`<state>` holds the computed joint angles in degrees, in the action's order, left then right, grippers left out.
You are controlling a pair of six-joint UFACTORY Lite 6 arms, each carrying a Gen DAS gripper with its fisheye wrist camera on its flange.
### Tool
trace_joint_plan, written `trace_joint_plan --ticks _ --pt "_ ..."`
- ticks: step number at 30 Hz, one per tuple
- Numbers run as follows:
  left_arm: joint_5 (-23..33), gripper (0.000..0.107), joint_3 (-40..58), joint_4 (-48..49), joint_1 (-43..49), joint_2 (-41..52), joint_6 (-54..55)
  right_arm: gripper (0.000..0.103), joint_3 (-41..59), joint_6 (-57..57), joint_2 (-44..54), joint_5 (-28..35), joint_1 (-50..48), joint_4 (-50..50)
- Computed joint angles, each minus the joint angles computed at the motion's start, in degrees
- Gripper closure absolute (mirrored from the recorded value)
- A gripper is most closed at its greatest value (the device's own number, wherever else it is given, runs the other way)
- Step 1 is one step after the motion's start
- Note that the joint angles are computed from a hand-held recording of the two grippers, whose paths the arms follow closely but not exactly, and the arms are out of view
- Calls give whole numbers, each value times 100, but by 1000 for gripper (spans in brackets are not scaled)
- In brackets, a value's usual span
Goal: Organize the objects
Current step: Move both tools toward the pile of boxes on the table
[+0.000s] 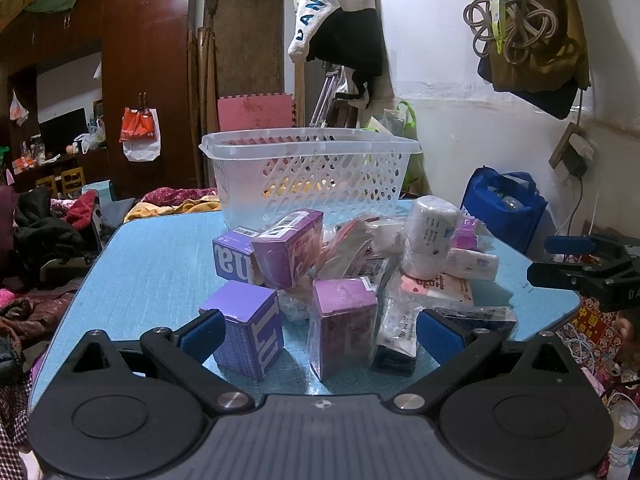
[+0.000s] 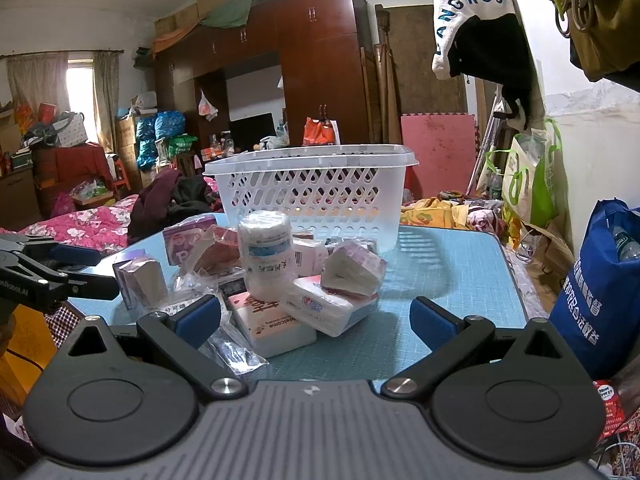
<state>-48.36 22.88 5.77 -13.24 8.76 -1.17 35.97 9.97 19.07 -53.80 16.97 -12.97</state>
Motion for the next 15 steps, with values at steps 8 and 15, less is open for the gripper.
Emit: trace_joint_plan --ticks 8,15 --pt "10 5 20 45 28 18 -58 0 -9 -9 9 -22 -13 -19" --pt "7 5 65 155 107 64 -187 0 -5 -53 29 -36 16 -1"
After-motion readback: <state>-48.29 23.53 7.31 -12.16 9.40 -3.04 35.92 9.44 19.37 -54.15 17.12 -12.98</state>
